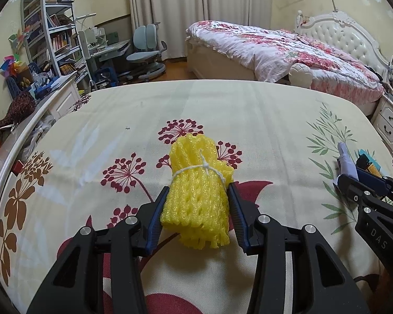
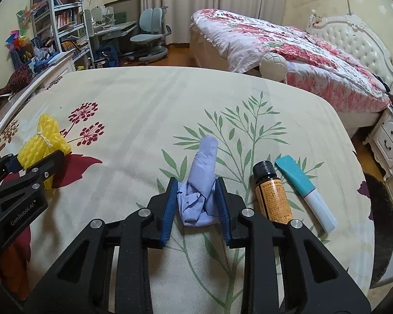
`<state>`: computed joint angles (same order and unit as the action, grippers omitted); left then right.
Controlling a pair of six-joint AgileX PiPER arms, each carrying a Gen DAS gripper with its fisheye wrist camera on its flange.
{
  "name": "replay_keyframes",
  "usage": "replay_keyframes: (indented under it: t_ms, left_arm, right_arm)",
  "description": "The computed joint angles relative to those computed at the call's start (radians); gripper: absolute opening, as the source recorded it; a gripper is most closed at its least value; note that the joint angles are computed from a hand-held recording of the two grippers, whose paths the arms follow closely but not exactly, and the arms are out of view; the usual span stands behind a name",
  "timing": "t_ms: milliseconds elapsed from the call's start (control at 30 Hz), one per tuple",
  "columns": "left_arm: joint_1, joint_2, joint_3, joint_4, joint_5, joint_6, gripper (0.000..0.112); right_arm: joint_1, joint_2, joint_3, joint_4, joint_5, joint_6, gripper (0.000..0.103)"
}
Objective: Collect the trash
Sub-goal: 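Carry the yellow mesh and lavender cloth in both grippers over the black bin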
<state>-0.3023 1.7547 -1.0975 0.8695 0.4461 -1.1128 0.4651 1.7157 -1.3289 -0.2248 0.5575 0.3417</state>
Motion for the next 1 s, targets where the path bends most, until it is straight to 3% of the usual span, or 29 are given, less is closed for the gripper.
replay_keyframes:
  t_ms: [433,1000]
  left_arm:
    - [-0.057,-0.076,0.063,0.057,0.011,-0.089,0.045]
    - [-0.34,-0.079,0.013,0.146,0.114,-0.24,0.045]
  right_arm:
    - [-0.035,-0.161,0.142,0.04,-0.038,-0.044,0.028]
    - [-0.28,-0.436,0.382,0.213,-0.061,-0.261,0.028]
